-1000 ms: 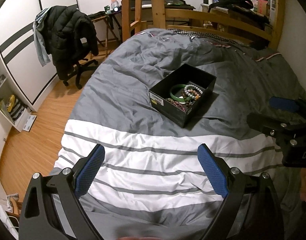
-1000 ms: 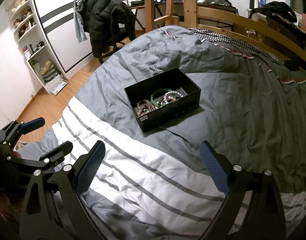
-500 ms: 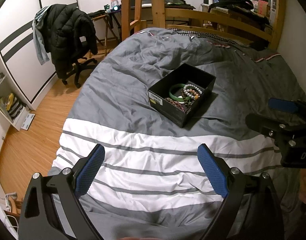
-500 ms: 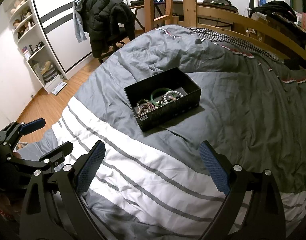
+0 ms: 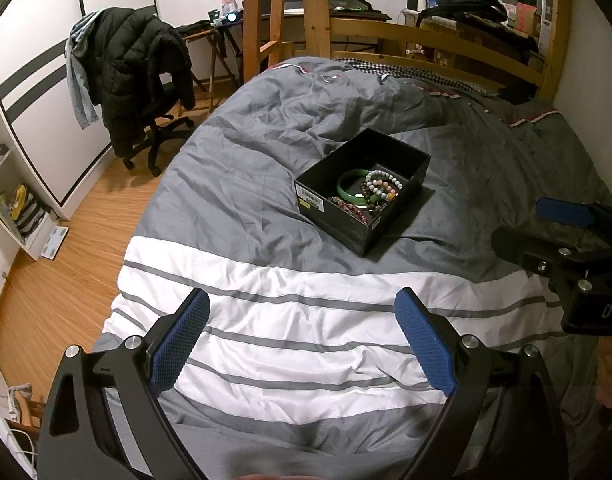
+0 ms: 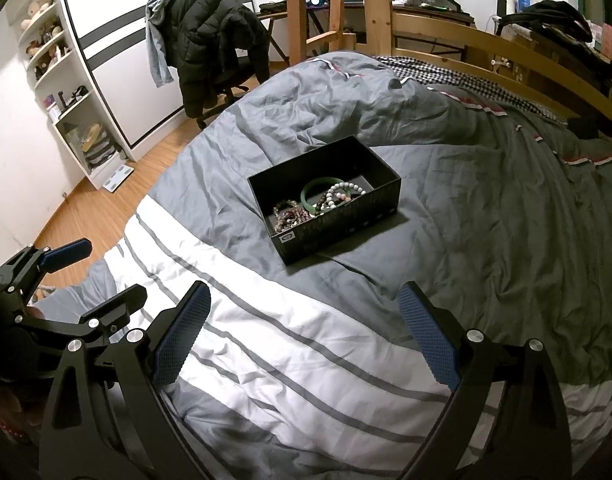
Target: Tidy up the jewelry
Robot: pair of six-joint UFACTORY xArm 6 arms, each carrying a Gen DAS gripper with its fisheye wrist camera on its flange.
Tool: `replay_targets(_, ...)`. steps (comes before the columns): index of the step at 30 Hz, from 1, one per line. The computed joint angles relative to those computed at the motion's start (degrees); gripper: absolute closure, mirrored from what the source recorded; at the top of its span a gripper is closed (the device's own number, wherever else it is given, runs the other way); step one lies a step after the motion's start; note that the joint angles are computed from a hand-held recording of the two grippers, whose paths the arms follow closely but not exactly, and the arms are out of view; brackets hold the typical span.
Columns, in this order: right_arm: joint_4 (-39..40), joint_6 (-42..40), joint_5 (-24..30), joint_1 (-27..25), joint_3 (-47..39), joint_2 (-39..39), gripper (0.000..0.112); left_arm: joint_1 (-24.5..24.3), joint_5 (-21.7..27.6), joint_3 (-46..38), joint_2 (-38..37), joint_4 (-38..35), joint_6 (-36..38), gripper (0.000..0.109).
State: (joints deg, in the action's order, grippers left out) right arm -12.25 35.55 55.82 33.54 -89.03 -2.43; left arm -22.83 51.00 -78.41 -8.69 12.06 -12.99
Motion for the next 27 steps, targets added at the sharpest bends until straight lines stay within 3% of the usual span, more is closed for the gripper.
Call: replay_targets(27,-0.4,-0.3,0.2,-0.2,-0.2,-0.2,0.018,-0.3,0.0,-0.1,0.1,0.2,-0.4,0.016)
